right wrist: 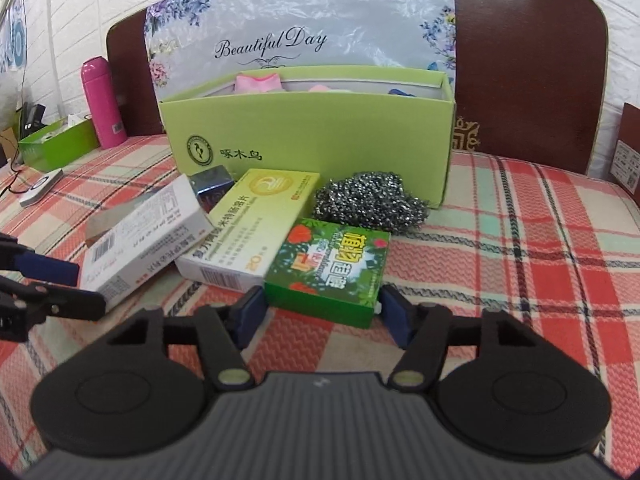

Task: Organize objects
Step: 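Grasp the white-and-orange medicine box with the left tool while the right tool approaches the green box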

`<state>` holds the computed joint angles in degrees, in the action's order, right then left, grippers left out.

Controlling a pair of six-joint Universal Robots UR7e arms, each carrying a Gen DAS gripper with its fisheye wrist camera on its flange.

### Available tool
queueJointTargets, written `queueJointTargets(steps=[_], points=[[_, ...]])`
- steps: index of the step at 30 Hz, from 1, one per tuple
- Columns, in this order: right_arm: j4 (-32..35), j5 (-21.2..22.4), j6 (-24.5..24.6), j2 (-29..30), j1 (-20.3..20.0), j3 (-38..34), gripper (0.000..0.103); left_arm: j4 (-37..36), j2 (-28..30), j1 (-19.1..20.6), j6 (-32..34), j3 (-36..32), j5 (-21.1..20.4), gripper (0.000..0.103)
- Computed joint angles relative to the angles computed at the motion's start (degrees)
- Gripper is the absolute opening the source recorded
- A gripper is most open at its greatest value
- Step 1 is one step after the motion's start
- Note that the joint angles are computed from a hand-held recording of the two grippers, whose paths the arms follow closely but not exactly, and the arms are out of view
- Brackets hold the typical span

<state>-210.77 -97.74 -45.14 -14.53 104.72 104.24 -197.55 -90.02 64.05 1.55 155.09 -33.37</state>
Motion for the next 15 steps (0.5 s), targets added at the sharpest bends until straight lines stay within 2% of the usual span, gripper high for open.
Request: queueJointTargets(steps=[1,2,3,5,7,9,12,13,15], points=[[-0.3,-0.5,0.5,-0.2,0.0,0.2,0.062,-1.3,0.5,-0.3,0.6,0.2,0.5,0.051],[-0.4,-0.7,0.8,-0.4,0.0,0.6,0.062,-3.5,1.4,-1.1,1.5,0.5,1.4,0.057],[-0.7,-0.8,0.8,-0.7,-0.1,1.1,0.062,-7.1,2.7,-1.8,3.2,0.8,2.2,0.061],[-1.7,-1.3,0.8,-1.4,-0.2,2.6,0.062,-16.4,6.2,-2.7,8.7,0.8,3.1,0.075],[-2.8,-1.3,0.9,-2.0,-0.6,4.5,0.062,-22.6,8.8,-2.1,14.3,-0.4,1.9,0.079],[-4.5,-1.4,1.2,-2.7,-0.7,6.8,0.062,-22.3,9.6,0.0,16.8,-2.7,-0.3,0.08],[-6.1,-0.5,1.6,-4.0,-1.3,10.4,0.062,-14.8,9.0,3.5,15.0,-5.9,-3.5,0.08],[-7.0,-0.5,1.5,-4.2,-1.4,11.4,0.062,-14.4,9.8,4.0,14.7,-6.5,-3.4,0.083],[-8.0,-0.5,1.4,-4.5,-1.5,12.6,0.063,-19.1,12.9,3.4,18.7,-6.3,-1.9,0.086]])
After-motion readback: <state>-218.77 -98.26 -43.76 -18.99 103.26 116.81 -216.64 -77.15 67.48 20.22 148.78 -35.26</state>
